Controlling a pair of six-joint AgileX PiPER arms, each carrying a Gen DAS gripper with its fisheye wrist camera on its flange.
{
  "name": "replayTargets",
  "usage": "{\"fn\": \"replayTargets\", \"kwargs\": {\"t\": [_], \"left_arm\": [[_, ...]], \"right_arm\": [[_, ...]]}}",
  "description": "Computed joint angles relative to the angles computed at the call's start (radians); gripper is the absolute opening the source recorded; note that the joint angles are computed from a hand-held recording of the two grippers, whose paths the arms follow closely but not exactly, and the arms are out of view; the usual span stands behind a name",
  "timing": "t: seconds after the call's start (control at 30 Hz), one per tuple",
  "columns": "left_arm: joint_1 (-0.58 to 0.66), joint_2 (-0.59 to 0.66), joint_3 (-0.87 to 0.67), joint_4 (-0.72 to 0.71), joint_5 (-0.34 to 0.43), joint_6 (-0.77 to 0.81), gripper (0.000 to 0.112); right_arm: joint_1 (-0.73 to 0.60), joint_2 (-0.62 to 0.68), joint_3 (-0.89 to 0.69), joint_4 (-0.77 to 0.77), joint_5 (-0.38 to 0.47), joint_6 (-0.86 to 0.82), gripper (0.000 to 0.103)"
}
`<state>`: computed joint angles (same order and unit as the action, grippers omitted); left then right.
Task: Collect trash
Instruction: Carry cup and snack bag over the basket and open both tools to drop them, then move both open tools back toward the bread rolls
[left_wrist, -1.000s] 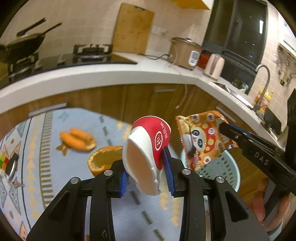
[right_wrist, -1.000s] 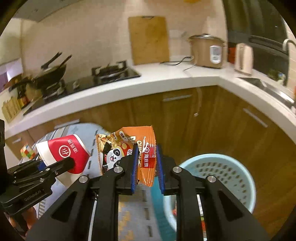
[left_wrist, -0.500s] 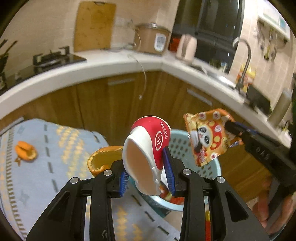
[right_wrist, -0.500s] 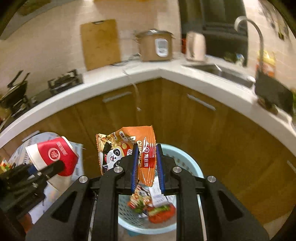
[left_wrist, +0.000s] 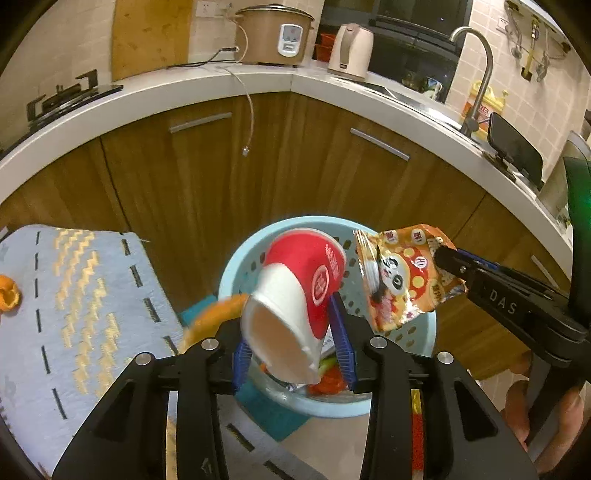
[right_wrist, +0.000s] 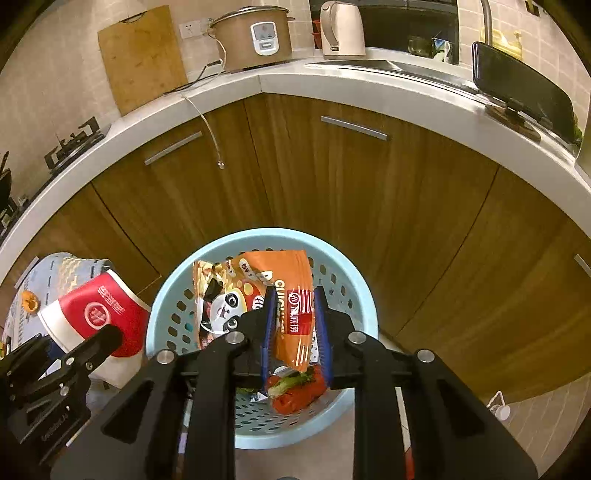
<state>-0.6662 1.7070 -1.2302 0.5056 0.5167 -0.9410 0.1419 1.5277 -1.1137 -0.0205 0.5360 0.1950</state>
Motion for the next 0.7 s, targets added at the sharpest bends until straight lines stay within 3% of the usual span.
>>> {"fn": "replayTargets", "kwargs": {"t": [0.03, 0.1, 0.2, 0.43, 0.7], "left_arm": [[-0.003, -0.002, 0.003, 0.013, -0.001, -0.010, 0.046], [-0.008, -0.007, 0.009, 0.031, 0.000, -0.025, 0.047], [-0.004, -0.023, 0.023, 0.037, -0.003, -0.036, 0.055], [0.015, -0.091, 0.087, 0.068, -0.018, -0.083, 0.056], [0.048, -0.230, 0.204, 0.132, -0.024, -0.173, 0.056]], "right_arm": [[-0.003, 0.002, 0.000, 0.017, 0.002, -0.014, 0.021], [-0.003, 0.006, -0.003, 0.029, 0.008, -0.021, 0.021], [-0.004, 0.009, -0.006, 0.035, 0.013, -0.021, 0.030], [0.024, -0.018, -0.004, 0.024, 0.018, -0.003, 0.030], [0.150, -0.074, -0.031, -0.041, 0.044, 0.069, 0.030]]}}
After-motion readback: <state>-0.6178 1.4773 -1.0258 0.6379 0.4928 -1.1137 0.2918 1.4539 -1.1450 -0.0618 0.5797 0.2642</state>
